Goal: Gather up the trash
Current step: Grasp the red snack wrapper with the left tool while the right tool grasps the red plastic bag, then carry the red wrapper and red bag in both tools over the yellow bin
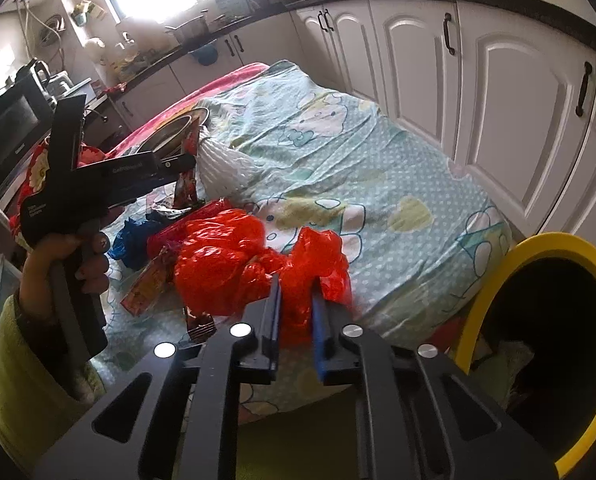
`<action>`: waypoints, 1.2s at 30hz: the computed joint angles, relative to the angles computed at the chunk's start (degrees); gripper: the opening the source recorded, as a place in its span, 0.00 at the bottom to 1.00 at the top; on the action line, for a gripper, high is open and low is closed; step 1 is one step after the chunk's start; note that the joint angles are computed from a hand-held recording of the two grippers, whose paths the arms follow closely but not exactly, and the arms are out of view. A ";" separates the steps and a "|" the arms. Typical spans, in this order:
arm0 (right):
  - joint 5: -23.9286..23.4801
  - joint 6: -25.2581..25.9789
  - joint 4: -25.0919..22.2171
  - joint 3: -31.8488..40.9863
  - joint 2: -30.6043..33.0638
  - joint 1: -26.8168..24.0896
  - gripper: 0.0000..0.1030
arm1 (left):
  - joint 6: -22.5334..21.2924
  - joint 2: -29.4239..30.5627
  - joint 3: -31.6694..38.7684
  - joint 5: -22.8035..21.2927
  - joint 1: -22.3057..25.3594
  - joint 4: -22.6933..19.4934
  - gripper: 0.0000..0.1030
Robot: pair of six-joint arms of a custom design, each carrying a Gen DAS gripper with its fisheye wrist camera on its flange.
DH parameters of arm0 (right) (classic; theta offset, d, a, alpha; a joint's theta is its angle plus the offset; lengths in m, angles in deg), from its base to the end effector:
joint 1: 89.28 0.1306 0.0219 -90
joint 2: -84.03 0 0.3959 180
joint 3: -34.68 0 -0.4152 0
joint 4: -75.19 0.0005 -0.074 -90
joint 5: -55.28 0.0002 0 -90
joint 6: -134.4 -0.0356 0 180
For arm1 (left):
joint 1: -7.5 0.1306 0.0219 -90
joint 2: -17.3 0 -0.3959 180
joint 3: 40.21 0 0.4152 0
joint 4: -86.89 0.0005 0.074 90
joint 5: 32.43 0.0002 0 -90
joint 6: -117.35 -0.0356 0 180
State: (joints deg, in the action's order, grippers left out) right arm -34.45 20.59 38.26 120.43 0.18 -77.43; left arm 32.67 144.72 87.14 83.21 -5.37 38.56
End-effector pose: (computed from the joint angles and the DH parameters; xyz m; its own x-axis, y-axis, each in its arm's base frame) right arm 0.5353 0.1116 0.3685 -0.7400 0.2572 -0.6215 0.1055 0.9569 0.2705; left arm 0.7256 -0.1821 0.3650 -0.7705 0.0903 -0.6311 0.4112 0.8268 -0.3837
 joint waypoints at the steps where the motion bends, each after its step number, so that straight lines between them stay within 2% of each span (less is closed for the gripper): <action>1: 0.00 0.00 0.00 0.00 0.00 0.00 0.10 | 0.16 -0.45 -0.59 0.42 0.09 0.50 0.11; 9: 0.93 1.06 1.23 -0.75 -1.33 0.31 0.08 | 1.42 -4.12 -5.28 2.10 0.77 4.23 0.10; 18: 1.98 2.36 3.64 -1.94 -3.61 0.67 0.07 | 0.69 -8.03 -9.76 3.15 0.71 6.93 0.10; 36: 6.69 3.32 6.44 -4.75 -8.77 0.41 0.07 | -2.63 -13.52 -15.63 6.25 -1.69 8.41 0.10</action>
State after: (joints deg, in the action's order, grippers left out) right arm -27.76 23.91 44.70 115.68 -8.58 -77.02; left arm 30.04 131.20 71.52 89.46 -7.06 46.98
